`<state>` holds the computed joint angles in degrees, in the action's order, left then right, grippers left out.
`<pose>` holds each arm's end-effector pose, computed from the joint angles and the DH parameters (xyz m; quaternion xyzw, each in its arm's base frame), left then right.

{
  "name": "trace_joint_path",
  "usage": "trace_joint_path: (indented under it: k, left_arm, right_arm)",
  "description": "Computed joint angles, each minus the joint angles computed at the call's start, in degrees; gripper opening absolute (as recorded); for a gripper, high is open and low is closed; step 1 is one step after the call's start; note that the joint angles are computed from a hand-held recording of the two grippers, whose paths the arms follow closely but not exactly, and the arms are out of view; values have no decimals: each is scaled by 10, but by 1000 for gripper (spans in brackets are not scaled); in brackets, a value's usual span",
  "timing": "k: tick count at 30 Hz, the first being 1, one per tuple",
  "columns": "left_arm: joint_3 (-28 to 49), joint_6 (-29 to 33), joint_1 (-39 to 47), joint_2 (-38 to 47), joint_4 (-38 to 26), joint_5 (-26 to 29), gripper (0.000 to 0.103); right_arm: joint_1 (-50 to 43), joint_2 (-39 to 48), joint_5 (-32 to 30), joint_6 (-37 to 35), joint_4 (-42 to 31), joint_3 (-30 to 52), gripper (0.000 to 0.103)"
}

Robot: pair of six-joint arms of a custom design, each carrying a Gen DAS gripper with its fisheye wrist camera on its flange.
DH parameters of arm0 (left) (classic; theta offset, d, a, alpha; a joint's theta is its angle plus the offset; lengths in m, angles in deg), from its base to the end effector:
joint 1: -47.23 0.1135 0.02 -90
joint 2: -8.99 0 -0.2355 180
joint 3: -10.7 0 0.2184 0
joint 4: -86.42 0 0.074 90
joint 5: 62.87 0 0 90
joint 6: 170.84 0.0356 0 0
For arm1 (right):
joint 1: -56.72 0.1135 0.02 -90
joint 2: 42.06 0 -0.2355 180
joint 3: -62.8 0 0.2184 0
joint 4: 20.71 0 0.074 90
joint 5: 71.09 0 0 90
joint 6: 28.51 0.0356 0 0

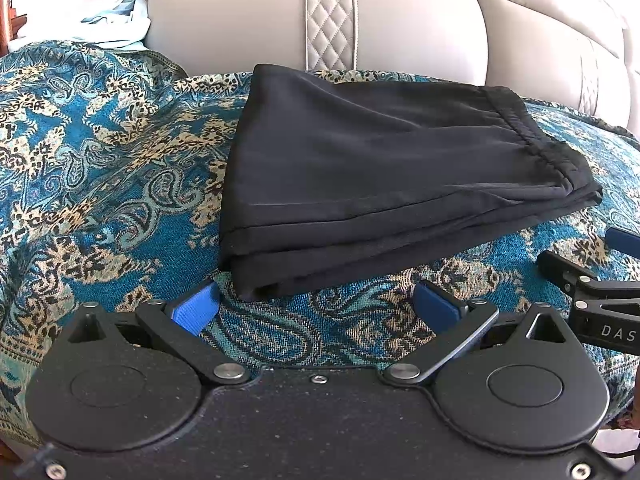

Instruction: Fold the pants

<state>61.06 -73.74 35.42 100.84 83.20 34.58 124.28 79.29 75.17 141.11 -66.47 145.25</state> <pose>0.2622 -0.0595 0.1273 0.1760 0.9043 -0.0757 0.3814 0.1500 0.2856 0.0841 0.1144 0.8737 -0.0936 0.4634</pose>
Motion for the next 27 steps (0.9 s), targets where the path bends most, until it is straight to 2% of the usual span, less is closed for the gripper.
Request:
trace_joint_path:
  k: [4, 17, 27]
  left_arm:
    - [11, 0, 0, 2, -16, -1, 103]
    - [-10, -3, -3, -1, 16, -6, 103]
    - [-17, -5, -7, -5, 24, -10, 103]
  right_arm:
    - [-2, -8, -6, -18, 18, -11, 103]
    - [-12, -22, -27, -43, 28, -17, 103]
    - [-18, -9, -51, -25, -29, 31, 103]
